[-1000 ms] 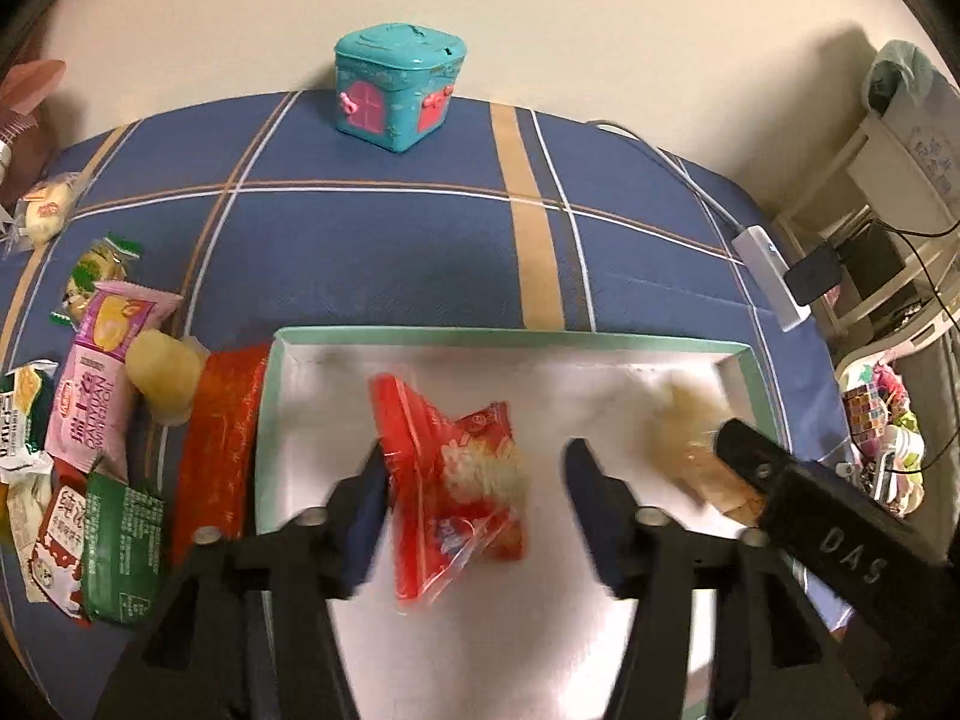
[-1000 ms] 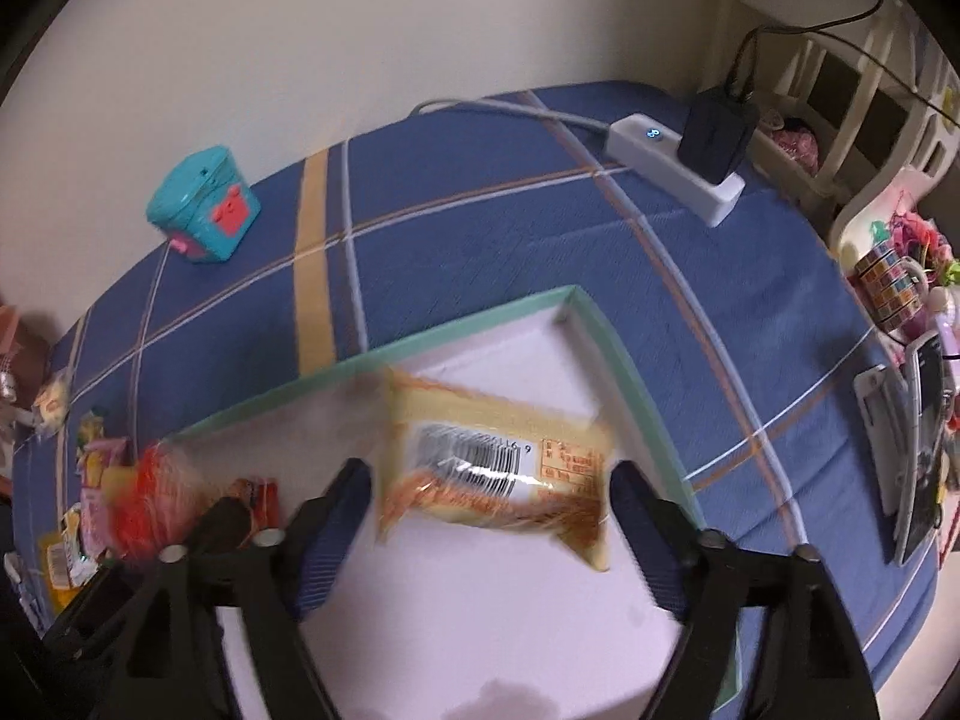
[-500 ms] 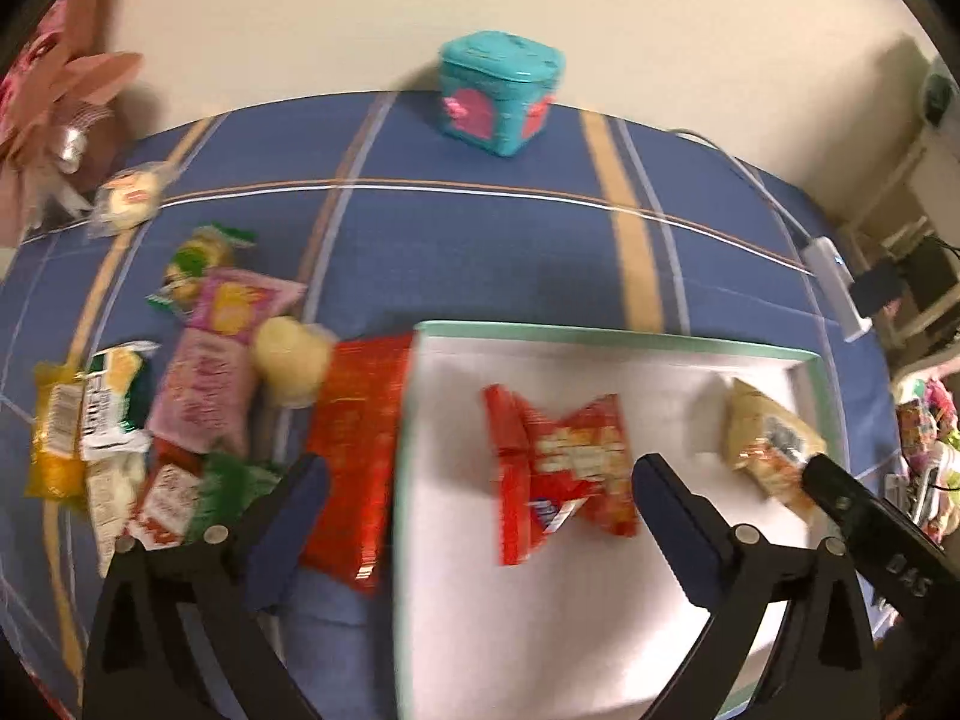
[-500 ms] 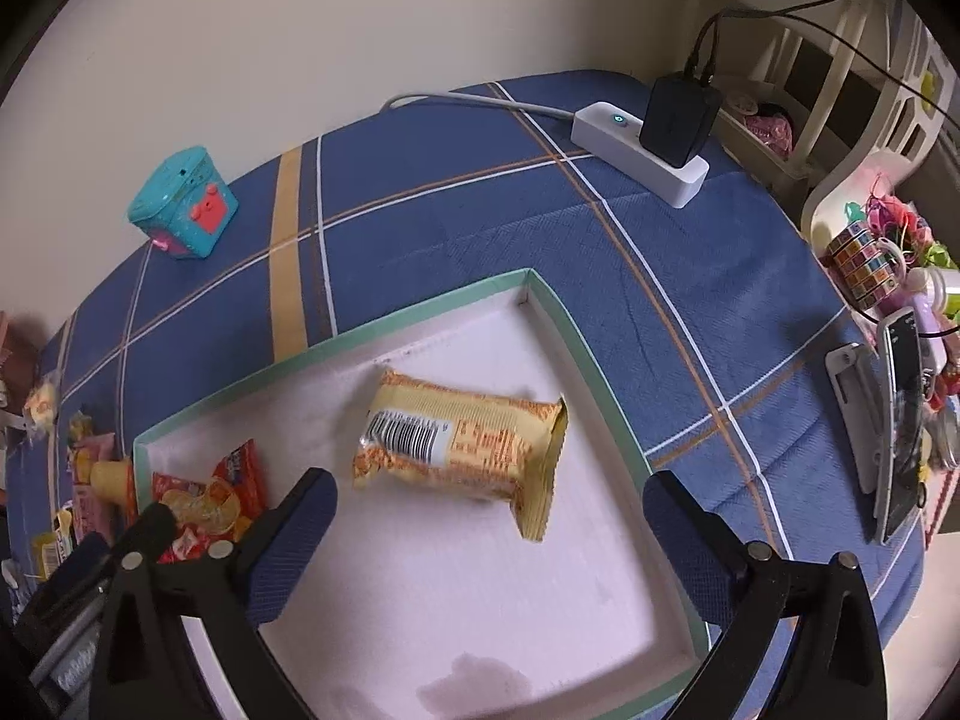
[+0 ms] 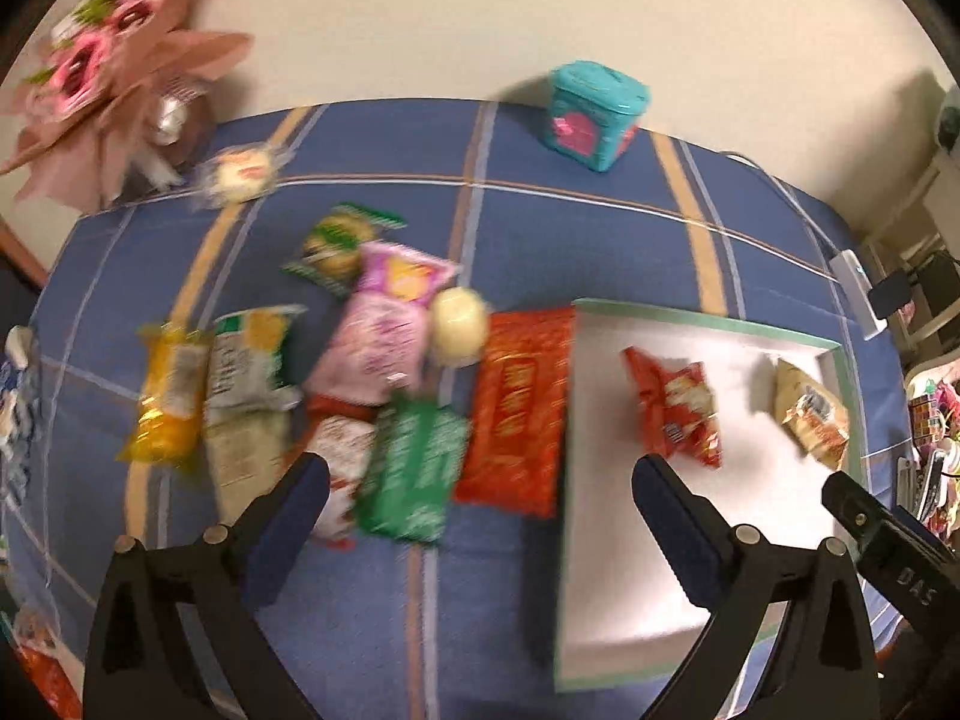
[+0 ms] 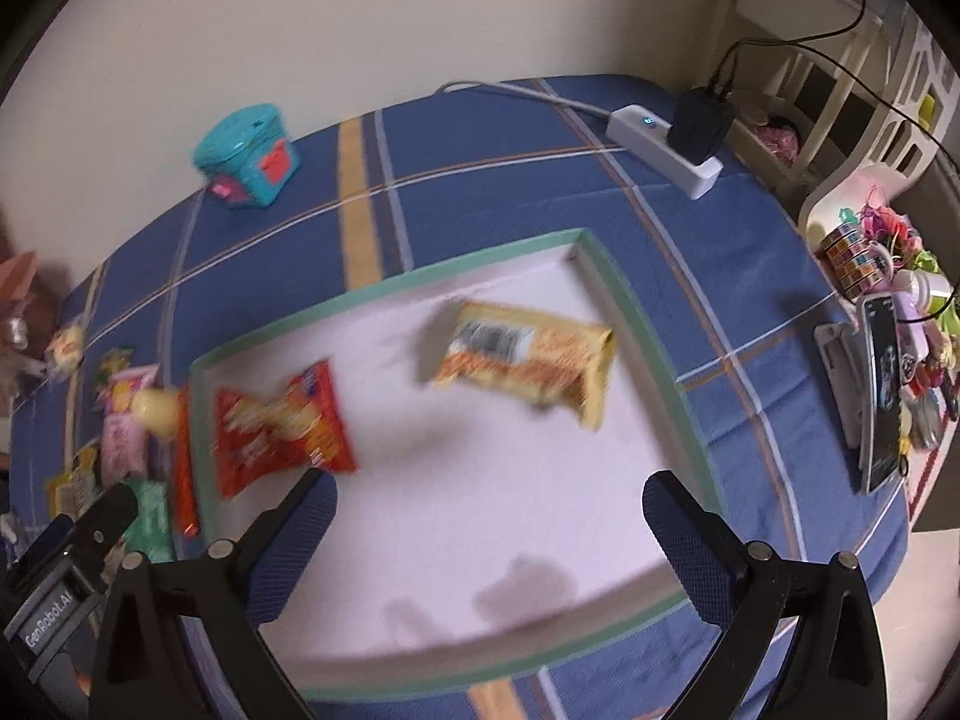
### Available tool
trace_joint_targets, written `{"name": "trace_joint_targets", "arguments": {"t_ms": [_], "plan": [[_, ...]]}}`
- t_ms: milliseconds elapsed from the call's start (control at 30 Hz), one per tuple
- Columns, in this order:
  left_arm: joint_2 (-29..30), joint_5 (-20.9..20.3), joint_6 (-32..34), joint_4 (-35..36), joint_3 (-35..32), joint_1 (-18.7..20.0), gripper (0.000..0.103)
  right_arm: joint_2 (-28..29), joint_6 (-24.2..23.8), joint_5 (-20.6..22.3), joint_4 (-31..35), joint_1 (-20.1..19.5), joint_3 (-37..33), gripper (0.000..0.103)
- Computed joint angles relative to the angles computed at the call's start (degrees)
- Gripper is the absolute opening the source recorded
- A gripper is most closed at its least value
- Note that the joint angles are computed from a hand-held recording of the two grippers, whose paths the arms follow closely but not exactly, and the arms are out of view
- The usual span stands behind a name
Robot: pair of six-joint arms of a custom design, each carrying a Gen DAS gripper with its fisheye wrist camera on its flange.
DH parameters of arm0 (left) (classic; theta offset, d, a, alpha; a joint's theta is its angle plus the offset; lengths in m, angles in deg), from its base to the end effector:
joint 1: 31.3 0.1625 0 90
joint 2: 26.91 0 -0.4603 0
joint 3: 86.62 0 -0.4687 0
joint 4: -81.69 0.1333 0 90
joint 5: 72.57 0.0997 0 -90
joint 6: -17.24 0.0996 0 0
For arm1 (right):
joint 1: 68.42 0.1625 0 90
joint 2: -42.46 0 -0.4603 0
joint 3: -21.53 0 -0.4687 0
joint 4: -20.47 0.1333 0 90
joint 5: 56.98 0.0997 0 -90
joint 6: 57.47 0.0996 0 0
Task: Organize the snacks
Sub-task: 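Open the right tool over the tray while the left tool releases the red bag there, then move the left tool to the milk biscuit pack while the right tool approaches the green pack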
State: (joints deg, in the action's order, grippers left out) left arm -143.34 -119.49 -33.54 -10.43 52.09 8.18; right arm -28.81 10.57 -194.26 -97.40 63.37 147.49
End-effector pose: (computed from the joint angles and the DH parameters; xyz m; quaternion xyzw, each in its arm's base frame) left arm -0.1015 -0.3445 0.2943 0.0622 0.9159 -0.1763 0.3551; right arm 0.3628 -0.3157 0.1107 -0.1118 -0.8889 0.1971 0.3981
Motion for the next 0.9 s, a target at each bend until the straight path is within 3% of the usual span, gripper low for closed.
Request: {"name": "trace_joint_targets", "arguments": {"t_ms": [267, 500, 900], "plan": [[-6.93, 5.84, -7.99, 17.94, -3.60, -1.53, 0.101, 5.24, -4.51, 3.29, -5.72, 5.11, -4.11, 0.103], [-12.27, 7.41, -12.00, 25.10, -5.92, -0.51, 0.101, 10.70, -8.59, 4.93, -10.30, 7.64, -8.16, 0.103], [-14.83, 8.73, -10.45, 23.92, -7.62, 6.09, 0.101, 19.41, -13.78, 10.18, -15.65, 8.04, -13.20, 0.103]]}}
